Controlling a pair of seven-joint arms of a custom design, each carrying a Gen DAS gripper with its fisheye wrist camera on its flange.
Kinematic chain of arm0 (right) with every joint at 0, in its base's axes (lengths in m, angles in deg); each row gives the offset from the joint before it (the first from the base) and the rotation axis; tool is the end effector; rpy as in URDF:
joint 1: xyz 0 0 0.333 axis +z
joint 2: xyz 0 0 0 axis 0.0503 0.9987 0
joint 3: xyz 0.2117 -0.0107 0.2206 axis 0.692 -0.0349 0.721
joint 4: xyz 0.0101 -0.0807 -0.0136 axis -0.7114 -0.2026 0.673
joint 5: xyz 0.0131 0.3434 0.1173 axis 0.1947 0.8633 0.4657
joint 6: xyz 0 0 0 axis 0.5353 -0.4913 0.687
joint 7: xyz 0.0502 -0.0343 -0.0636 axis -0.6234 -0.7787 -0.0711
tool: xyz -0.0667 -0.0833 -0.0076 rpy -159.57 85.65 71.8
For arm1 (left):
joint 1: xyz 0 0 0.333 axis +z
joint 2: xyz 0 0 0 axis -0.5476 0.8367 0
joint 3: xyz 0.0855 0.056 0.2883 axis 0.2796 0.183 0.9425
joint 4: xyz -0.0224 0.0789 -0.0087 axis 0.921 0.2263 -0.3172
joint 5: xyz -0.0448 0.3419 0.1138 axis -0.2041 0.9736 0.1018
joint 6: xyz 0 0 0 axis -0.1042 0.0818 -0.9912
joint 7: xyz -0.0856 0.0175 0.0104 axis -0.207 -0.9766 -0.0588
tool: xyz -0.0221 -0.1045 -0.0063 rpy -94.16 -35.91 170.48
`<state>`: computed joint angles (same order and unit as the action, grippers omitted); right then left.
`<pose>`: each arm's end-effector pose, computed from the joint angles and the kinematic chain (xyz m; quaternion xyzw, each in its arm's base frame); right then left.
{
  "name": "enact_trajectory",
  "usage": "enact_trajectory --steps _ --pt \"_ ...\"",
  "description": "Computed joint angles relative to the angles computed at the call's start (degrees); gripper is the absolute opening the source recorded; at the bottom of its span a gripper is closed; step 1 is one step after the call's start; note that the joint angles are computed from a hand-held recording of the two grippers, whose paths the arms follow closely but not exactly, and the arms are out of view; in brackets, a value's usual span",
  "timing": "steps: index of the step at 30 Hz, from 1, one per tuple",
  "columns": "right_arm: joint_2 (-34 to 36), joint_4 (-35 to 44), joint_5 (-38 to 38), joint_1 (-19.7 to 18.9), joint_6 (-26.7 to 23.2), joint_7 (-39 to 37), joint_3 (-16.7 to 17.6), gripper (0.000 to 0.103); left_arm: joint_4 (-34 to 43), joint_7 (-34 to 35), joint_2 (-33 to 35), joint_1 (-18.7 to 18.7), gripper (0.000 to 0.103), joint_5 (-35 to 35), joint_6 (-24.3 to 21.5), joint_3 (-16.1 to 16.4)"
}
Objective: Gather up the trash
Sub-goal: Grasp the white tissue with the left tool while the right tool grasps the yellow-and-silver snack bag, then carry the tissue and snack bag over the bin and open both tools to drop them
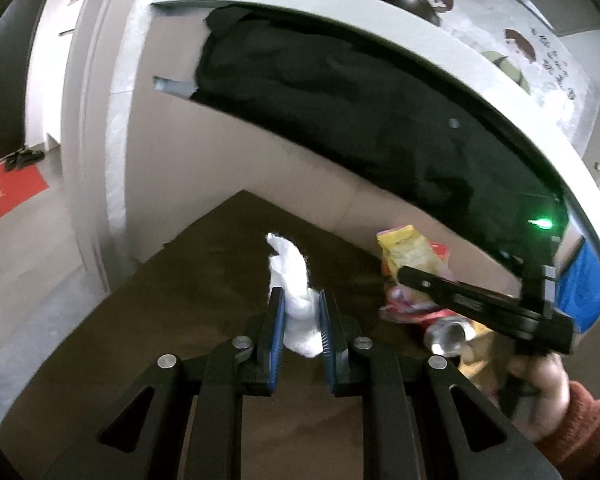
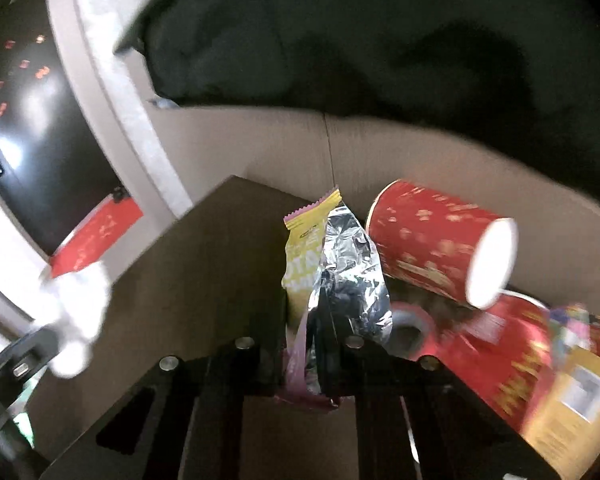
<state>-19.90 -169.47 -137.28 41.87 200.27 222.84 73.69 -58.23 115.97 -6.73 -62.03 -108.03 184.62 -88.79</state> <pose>0.4841 0.4238 0.3618 -0.6634 0.6454 -0.1728 0.3369 0.4163 -0.3247 0.3679 -0.5994 0.6428 -0.4578 0.1342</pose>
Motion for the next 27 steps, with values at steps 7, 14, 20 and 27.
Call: enact_trajectory --steps 7,14,20,27 --pt "-17.0 -16.1 -14.5 1.5 -3.2 15.3 0.6 0.011 2.4 2.2 -0.6 -3.8 0.018 0.1 -0.3 -1.4" --pt "-33.8 -30.2 -17.2 -1.0 -14.5 19.1 7.1 0.011 8.5 13.5 0.0 -12.1 0.018 -7.4 -0.9 -0.9" --pt "-48.9 -41.5 -13.3 -3.6 -21.1 18.6 12.7 0.011 17.8 28.2 2.4 -20.8 0.018 -17.8 -2.8 1.3" --pt "-64.4 -51.5 -5.1 -5.2 -26.8 15.1 17.8 0.011 33.8 51.9 8.8 -33.3 0.018 -37.9 -5.0 7.0"
